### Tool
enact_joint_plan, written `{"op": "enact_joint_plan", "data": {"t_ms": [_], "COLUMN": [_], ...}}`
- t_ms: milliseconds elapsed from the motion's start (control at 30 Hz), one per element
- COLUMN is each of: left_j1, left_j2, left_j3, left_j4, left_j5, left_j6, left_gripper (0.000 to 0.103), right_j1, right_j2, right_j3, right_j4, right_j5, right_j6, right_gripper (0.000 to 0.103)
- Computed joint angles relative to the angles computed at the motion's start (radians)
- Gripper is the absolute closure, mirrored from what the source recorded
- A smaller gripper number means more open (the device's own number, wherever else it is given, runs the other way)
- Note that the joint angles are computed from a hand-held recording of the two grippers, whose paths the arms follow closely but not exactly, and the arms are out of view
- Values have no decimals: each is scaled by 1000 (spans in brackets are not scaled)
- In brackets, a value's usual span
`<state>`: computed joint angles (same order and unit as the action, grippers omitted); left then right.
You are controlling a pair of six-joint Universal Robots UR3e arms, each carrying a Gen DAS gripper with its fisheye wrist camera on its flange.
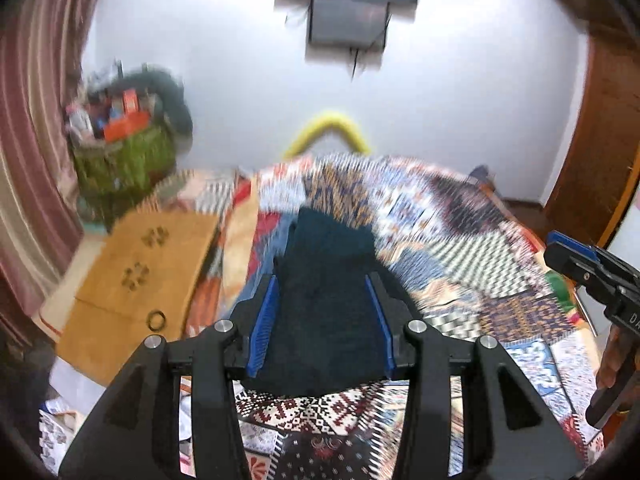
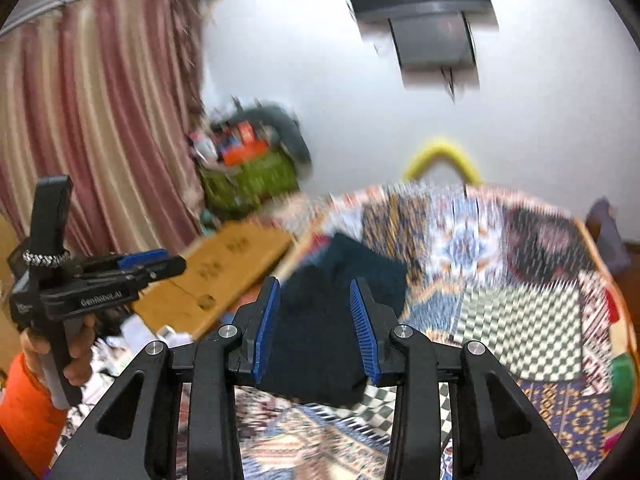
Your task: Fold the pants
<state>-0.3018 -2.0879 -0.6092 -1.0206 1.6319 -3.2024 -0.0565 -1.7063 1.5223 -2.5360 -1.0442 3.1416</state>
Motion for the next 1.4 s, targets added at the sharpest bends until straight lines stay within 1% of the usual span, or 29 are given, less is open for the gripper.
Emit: {"op": "enact_joint_plan", "data": {"t_ms": [33,67,167,267,300,333,367,400,433,467,500,533,567,600,633,700,733,767,800,833,867,1067,1200,1233,1400], "left_j1": [-16,-47,-127,-202,-241,-276,-323,-361,-389,-427,-464,-489,-510,-533,-542,-577,-586,-592,-603,-612,-616,-675,-683,-686,-684], "left_j2": [52,136,307,427,462,488,518,538,543,555,565,572,580,589,590,595,595,595,596,597,597,585,583,581,584], "left_j3": [-64,-165,-364,-494,-537,-575,-623,-660,-674,-703,-729,-745,-759,-776,-783,-800,-806,-811,-816,-818,-818,-823,-824,-826,-839], "left_j4": [36,96,220,292,323,354,393,424,439,463,484,491,493,497,499,513,520,529,537,540,542,574,584,589,599], "left_j5": [19,51,129,195,243,288,346,392,425,472,513,537,555,576,586,633,644,652,664,673,673,728,730,735,726], "left_j6": [2,5,1,-15,-22,-27,-32,-31,-30,-27,-29,-37,-49,-61,-66,-75,-77,-77,-78,-80,-79,-85,-82,-81,-81], "left_gripper": [60,60,59,57,56,53,49,48,46,42,39,33,28,27,24,16,11,8,7,6,5,2,2,1,0], "right_j1": [-9,-18,-27,49,86,142,169,209,282,319,383,450,482,538,560,597,612,622,635,662,671,653,608,622,614], "right_j2": [-52,-124,-290,-387,-401,-420,-434,-439,-435,-435,-425,-410,-399,-382,-374,-355,-354,-351,-347,-353,-352,-393,-416,-424,-431], "right_j3": [27,61,132,171,179,190,201,205,208,222,229,230,240,239,241,246,245,244,241,246,248,271,278,297,301], "right_j4": [-5,-9,-3,-17,-26,-31,-34,-35,-48,-69,-94,-117,-144,-165,-179,-211,-211,-209,-206,-204,-205,-184,-164,-175,-169], "right_j5": [11,23,43,-36,-77,-136,-163,-206,-284,-330,-405,-485,-533,-605,-638,-705,-727,-746,-765,-798,-812,-805,-763,-776,-770], "right_j6": [2,6,21,39,43,46,49,51,56,60,65,69,71,75,77,82,83,84,87,92,92,109,113,115,111], "right_gripper": [70,70,70,70,70,70,70,68,66,59,52,44,40,32,25,17,16,12,7,4,1,1,1,1,1]}}
